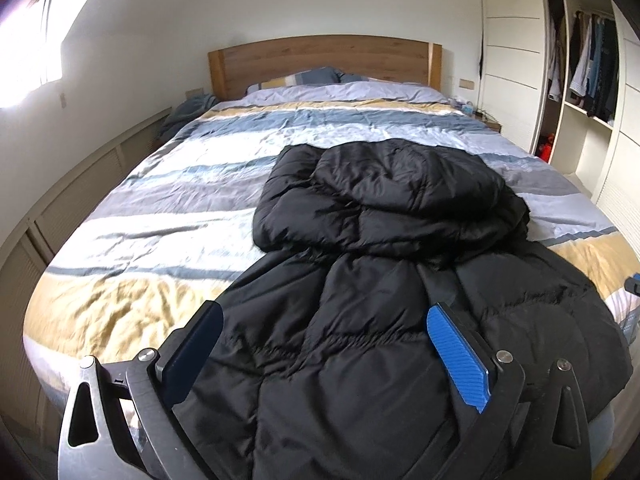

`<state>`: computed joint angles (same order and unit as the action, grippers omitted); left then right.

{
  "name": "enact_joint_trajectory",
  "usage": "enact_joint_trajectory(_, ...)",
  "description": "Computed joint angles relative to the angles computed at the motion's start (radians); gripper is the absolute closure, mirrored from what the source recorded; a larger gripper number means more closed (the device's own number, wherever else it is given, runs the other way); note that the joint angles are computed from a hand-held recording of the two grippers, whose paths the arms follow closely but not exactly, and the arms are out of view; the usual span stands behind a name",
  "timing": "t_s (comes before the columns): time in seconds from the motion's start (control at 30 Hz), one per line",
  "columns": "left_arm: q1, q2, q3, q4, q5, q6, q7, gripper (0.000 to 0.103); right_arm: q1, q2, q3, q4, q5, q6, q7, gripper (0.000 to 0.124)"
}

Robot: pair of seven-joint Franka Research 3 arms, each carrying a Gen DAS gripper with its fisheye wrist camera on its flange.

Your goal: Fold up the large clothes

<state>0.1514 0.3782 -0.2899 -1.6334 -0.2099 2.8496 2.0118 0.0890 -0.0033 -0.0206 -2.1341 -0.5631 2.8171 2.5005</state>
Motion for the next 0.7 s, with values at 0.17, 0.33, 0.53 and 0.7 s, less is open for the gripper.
enact_joint_trajectory(0.17, 0.005, -0.007, 0.027, -0.022, 0.013, -0.006, -0.025, 0.002, -0.014, -0.028, 0.001, -0.069, 0.041, 0.007, 0.005, 0.054)
enact_joint_trajectory(0.33, 0.012, -0.001, 0.058, -0.034, 0.044, -0.026, -0.061, 0.002, -0.03, -0.043, 0.01, -0.109, 0.073, 0.015, -0.004, 0.054)
enact_joint_trajectory(0.53, 0.024, 0.014, 0.094, -0.03, 0.081, -0.054, -0.122, 0.002, -0.049, -0.055, 0.015, -0.147, 0.104, 0.027, -0.018, 0.054)
enact_joint_trajectory(0.7, 0.042, 0.03, 0.107, -0.014, 0.098, -0.069, -0.165, 0.002, -0.058, -0.056, 0.017, -0.167, 0.145, 0.048, -0.045, 0.053)
